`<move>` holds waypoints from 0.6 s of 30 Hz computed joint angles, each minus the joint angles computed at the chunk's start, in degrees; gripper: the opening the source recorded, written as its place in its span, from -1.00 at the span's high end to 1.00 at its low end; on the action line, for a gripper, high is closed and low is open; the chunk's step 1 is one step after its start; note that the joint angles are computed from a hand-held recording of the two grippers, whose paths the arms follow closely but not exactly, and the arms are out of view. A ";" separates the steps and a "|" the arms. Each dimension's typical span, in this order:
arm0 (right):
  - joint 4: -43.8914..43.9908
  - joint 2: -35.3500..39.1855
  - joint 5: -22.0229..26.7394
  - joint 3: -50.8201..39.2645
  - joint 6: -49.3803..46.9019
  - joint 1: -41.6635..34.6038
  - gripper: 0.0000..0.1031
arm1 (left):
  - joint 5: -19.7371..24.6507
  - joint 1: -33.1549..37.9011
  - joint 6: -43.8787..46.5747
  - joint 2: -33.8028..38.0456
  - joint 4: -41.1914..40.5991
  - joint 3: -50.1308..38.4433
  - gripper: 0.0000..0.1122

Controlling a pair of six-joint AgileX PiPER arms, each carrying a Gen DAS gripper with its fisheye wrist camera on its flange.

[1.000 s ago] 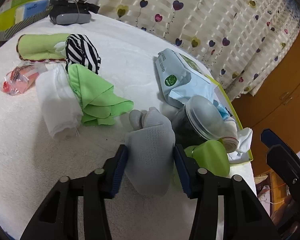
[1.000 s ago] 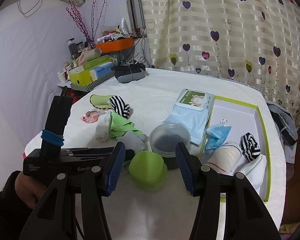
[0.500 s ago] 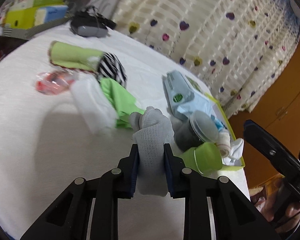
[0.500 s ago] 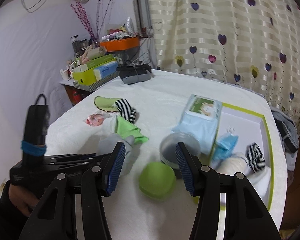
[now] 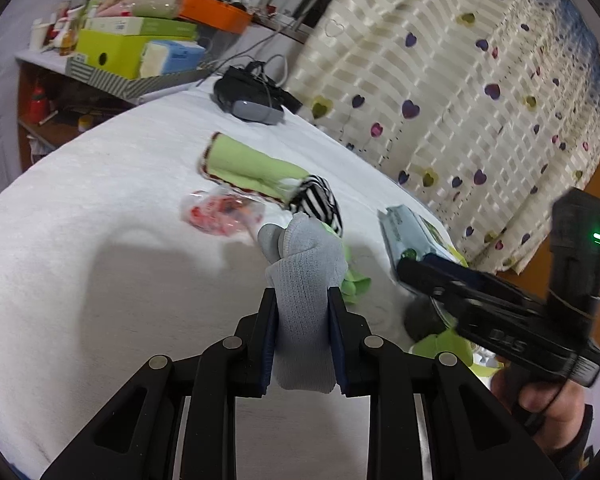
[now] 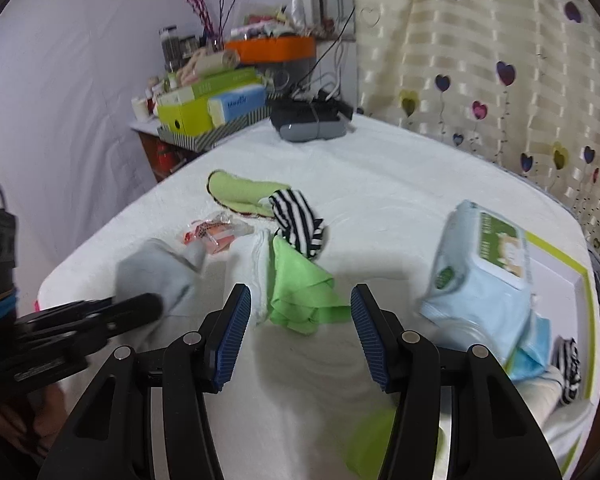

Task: Organize soft objects
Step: 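Grasp the light green cloth with the right tool while the left holds the grey sock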

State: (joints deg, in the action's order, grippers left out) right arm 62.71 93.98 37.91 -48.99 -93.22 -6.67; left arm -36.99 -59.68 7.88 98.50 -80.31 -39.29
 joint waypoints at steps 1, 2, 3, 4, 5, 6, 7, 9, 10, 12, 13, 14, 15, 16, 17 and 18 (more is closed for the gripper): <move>-1.27 1.02 -1.43 -0.69 2.06 1.78 -0.03 | -0.20 -0.04 -0.88 -0.09 0.56 0.48 0.60; -2.62 1.96 -2.88 -1.40 4.16 3.23 -0.03 | -0.33 0.21 -2.59 -0.58 1.94 1.61 0.60; -4.31 3.02 -4.44 -2.27 6.71 4.73 -0.03 | -0.51 0.33 -3.78 -0.83 2.92 2.33 0.60; -6.93 4.38 -6.33 -3.52 10.78 6.63 -0.03 | -0.75 0.38 -4.86 -1.09 3.79 3.03 0.60; -8.62 5.22 -7.09 -4.42 13.24 7.55 -0.03 | -0.97 0.44 -5.75 -1.29 4.44 3.59 0.60; -11.13 6.39 -8.06 -5.60 16.79 8.81 -0.03 | -1.07 0.59 -6.18 -1.47 4.86 3.93 0.60; -13.46 7.32 -8.73 -6.55 20.04 9.82 -0.03 | -1.34 0.66 -6.98 -1.70 5.61 4.52 0.59; -17.59 9.19 -9.72 -8.27 25.29 11.78 -0.03 | -1.64 0.76 -8.00 -2.12 6.61 5.30 0.59; -19.34 10.00 -9.96 -8.99 27.51 12.56 -0.03 | -1.73 0.73 -8.24 -2.15 6.82 5.36 0.59; -22.19 11.64 -9.87 -10.56 31.36 13.49 -0.03 | -1.99 0.80 -9.65 -2.28 8.28 6.07 0.59; -23.47 12.57 -9.96 -11.36 33.34 13.79 -0.03 | -1.97 0.89 -10.06 -2.28 8.75 6.23 0.59; -23.92 13.18 -9.99 -11.89 34.36 13.83 -0.03 | -1.88 1.04 -10.29 -2.25 9.06 6.23 0.59; -23.94 13.64 -9.53 -12.40 34.93 13.67 0.04 | -1.84 1.20 -10.91 -2.24 9.69 6.44 0.59; -23.54 14.20 -8.44 -13.12 35.04 13.28 0.18 | -1.82 1.33 -11.43 -2.19 10.19 6.59 0.59; -23.20 14.57 -7.56 -13.65 35.29 13.11 0.22 | -1.89 1.34 -11.86 -2.10 10.52 6.70 0.59; -22.73 15.09 -6.34 -14.32 35.45 12.54 0.29 | -1.94 1.32 -11.93 -2.09 10.54 6.73 0.59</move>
State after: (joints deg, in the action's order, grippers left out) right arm 39.98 109.07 31.56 -63.32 -57.77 5.87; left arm -38.93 -58.36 -4.05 96.41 -69.77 -32.57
